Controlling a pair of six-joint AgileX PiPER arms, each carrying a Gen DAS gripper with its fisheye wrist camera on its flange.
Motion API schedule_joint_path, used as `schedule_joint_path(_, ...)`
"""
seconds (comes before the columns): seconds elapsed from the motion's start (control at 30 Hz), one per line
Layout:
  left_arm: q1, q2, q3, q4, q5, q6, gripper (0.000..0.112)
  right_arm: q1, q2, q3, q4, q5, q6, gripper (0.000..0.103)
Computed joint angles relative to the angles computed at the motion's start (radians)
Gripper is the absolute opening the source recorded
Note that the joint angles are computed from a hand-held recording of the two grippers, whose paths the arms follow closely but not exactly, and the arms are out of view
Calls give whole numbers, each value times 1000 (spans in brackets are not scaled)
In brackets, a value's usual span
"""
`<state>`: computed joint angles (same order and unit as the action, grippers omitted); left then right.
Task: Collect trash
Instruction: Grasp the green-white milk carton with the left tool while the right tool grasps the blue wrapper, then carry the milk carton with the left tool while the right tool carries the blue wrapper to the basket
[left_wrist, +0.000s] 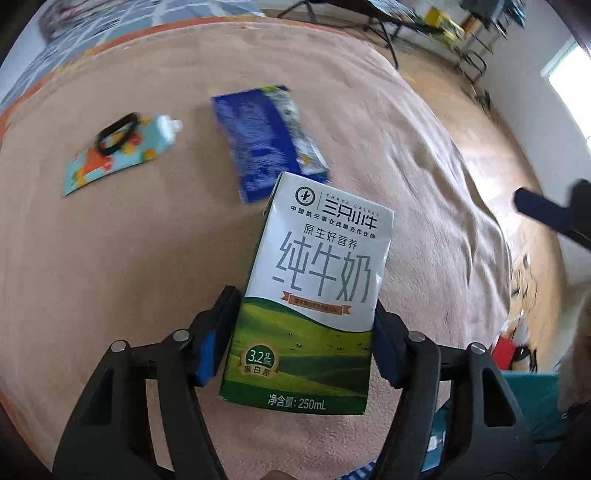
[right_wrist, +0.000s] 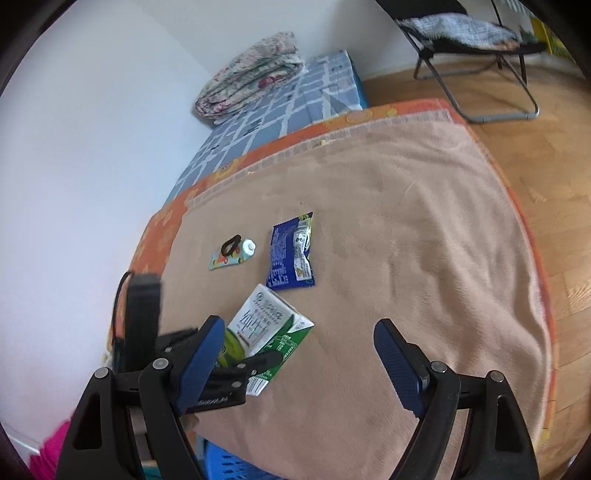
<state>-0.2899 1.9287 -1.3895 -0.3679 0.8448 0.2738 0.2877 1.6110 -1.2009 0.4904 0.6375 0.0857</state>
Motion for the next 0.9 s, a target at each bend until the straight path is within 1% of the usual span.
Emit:
schedule_joint_path(0.13,55,-27,38,10,-13,15,68,29,113,-112,-44,18,29,85)
schedule_joint_path(0.23,102,-56,86,20,-25,26,68,67,218,-229,-135,38,98,85)
schedule_joint_path(0.3,153,-77,114,8,-20,61,68,80,282,-299,-172,54,133,85)
schedule_joint_path(0.33,162,-86,133,6,-31,67,68,88,316,-339,-196,67,155,85)
schedule_joint_path(0.4,200,-105,150,6,-30,90,68,114,407,-456,-280,108,231,85)
schedule_joint_path(0.57,286,-156,212,-13,-29,157,68,155,594,-701,-380,215,329,85)
schedule_joint_path(0.63,312,-167,224,-24,-23,174,68,172,662,-802,-425,281,362,85)
schedule_joint_path(0.67,328,-170,226,-31,-19,187,68,186,705,-870,-468,328,387,85)
schedule_joint_path(0.73,345,-173,224,-41,-12,198,68,199,738,-919,-508,353,402,85)
schedule_joint_path(0.8,371,-189,235,-54,-5,224,68,214,759,-956,-556,377,404,80)
schedule_joint_path(0.87,379,-205,239,-60,3,229,68,227,760,-960,-602,392,408,63)
schedule_joint_path(0.9,382,-211,242,-64,4,231,68,229,751,-945,-611,387,406,58)
